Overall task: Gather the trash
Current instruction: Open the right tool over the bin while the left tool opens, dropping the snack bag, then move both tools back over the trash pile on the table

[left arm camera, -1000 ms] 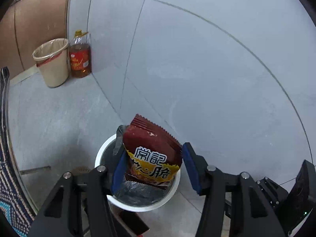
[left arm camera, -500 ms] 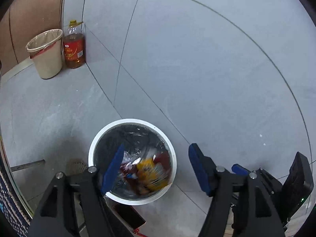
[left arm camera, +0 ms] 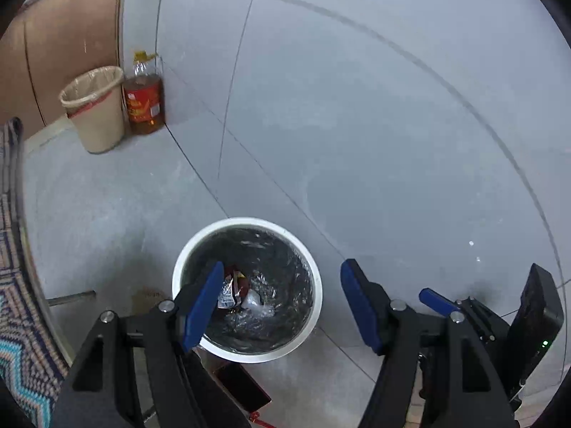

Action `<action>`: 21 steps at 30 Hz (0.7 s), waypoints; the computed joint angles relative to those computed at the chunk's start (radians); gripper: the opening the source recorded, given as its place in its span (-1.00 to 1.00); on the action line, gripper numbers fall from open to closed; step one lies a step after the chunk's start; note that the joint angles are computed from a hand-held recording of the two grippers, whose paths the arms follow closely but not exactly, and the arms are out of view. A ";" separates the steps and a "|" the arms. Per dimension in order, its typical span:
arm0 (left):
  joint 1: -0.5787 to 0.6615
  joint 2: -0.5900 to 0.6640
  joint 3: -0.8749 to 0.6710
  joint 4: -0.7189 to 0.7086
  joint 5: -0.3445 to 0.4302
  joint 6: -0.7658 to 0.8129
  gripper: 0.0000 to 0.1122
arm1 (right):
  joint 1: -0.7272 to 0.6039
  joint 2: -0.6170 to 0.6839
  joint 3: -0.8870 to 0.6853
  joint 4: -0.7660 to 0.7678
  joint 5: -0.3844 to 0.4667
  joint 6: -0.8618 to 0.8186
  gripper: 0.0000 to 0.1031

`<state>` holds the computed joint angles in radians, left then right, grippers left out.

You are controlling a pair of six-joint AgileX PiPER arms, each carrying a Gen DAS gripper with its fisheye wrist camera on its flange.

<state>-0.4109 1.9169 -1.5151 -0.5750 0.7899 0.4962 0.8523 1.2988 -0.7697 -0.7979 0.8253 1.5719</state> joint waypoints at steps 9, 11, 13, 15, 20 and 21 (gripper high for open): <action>0.121 -0.299 0.194 -0.138 0.040 0.193 0.19 | 0.177 -0.008 -0.165 -0.068 0.206 0.008 0.17; 0.176 -0.357 0.215 -0.160 0.089 0.224 0.18 | 0.228 0.009 -0.224 -0.093 0.255 0.003 0.17; 0.256 -0.423 0.246 -0.193 0.140 0.273 0.19 | 0.270 0.026 -0.273 -0.112 0.287 -0.003 0.17; 0.338 -0.478 0.269 -0.220 0.183 0.315 0.19 | 0.316 0.056 -0.343 -0.137 0.315 -0.017 0.17; 0.662 -0.571 0.279 -0.303 0.365 0.455 0.19 | 0.401 0.148 -0.522 -0.192 0.353 -0.064 0.17; 0.753 -0.587 0.279 -0.320 0.405 0.495 0.19 | 0.408 0.170 -0.566 -0.197 0.354 -0.085 0.17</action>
